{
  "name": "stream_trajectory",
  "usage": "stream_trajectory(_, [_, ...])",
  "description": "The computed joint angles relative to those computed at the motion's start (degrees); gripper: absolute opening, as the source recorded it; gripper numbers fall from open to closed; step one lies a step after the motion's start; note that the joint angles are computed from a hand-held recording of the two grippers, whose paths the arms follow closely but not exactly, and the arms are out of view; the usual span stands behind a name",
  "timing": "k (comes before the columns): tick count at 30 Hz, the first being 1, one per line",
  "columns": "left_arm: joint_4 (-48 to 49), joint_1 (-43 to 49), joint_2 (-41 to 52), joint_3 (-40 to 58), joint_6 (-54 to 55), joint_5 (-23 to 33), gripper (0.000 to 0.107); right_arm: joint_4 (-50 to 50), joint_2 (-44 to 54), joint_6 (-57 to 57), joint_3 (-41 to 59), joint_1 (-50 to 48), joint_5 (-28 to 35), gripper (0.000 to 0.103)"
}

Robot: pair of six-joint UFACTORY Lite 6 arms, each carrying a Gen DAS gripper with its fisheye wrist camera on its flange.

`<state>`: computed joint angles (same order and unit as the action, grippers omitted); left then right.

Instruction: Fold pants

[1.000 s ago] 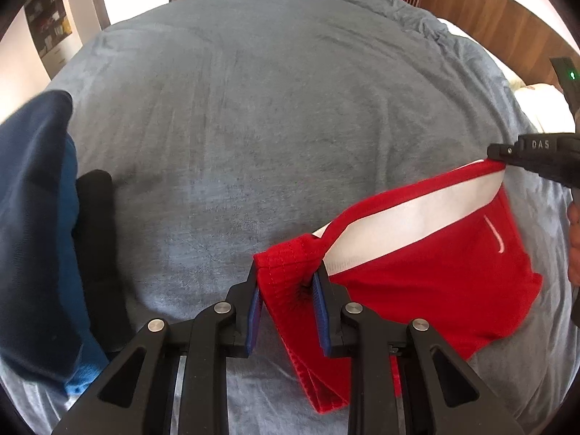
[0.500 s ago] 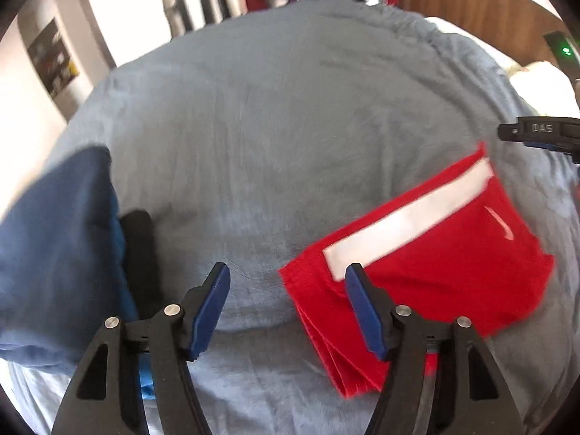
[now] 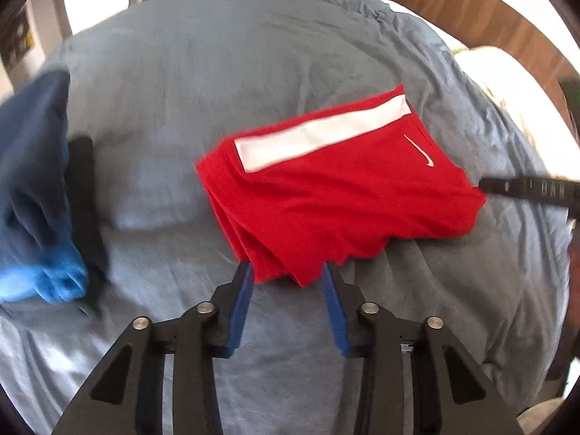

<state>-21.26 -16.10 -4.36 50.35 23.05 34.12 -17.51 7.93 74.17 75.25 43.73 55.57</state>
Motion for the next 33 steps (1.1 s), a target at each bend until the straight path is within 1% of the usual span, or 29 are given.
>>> stream_trajectory(1, [-2.35, 0.38, -0.26, -0.88, 1.80, -0.02, 0.034, 0.50, -0.53, 0.48, -0.84, 0.64, 0.09, 0.050])
stream_trajectory(3, [-3.72, -0.14, -0.71, -2.44, 2.99, -1.14, 0.028, 0.59, -1.46, 2.32, -2.59, 2.20, 0.39, 0.050])
stream_trajectory(9, [-6.95, -0.67, 1.23, -3.76, 6.30, -4.63, 0.028, 1.30, -3.62, 5.10, -6.51, 2.69, -1.42, 0.050])
stream_trajectory(13, [-10.81, 0.23, 2.38, -4.21, 9.20, -5.51, 0.028, 0.96, -3.76, 6.42, -8.25, 3.50, -2.86, 0.050])
stream_trajectory(18, [-13.66, -0.81, 2.90, -4.08, 12.49, -7.75, 0.027, 2.15, -4.37, 7.60, -11.28, 3.84, -6.24, 0.050])
stream_trajectory(19, [-13.91, -1.21, 2.69, -4.24, 13.18, -8.34, 0.023, 2.25, -4.39, 7.80, -11.53, 3.93, -6.52, 0.050])
stream_trajectory(20, [-13.93, -1.50, 2.68, -4.21, 13.73, -8.52, 0.013, 2.43, -4.36, 7.98, -11.70, 3.99, -6.81, 0.050])
stream_trajectory(21, [-13.98, -1.77, 2.68, -4.08, 14.37, -8.41, 0.010, 2.55, -4.48, 8.20, -12.05, 4.08, -7.32, 0.050])
stream_trajectory(23, [-14.62, -1.53, 2.15, -4.23, 15.78, -7.72, 0.007, 2.38, -4.53, 8.77, -12.07, 4.50, -7.38, 0.050])
stream_trajectory(25, [-13.78, -0.52, 1.31, -3.94, 16.06, -5.61, 0.006, 2.03, -4.60, 9.08, -11.81, 4.96, -7.02, 0.050])
stream_trajectory(29, [-10.58, 3.43, -1.00, -2.69, 16.76, 0.88, 0.006, 1.55, -4.77, 9.11, -10.66, 5.14, -6.14, 0.050])
stream_trajectory(31, [-9.32, 6.17, -0.69, -0.96, 17.66, 4.74, 0.006, 0.91, -4.45, 9.34, -9.40, 5.46, -5.27, 0.050])
stream_trajectory(33, [-8.18, 8.36, 0.37, 0.66, 19.01, 7.44, 0.006, 0.08, -3.55, 9.39, -7.81, 5.90, -4.30, 0.050])
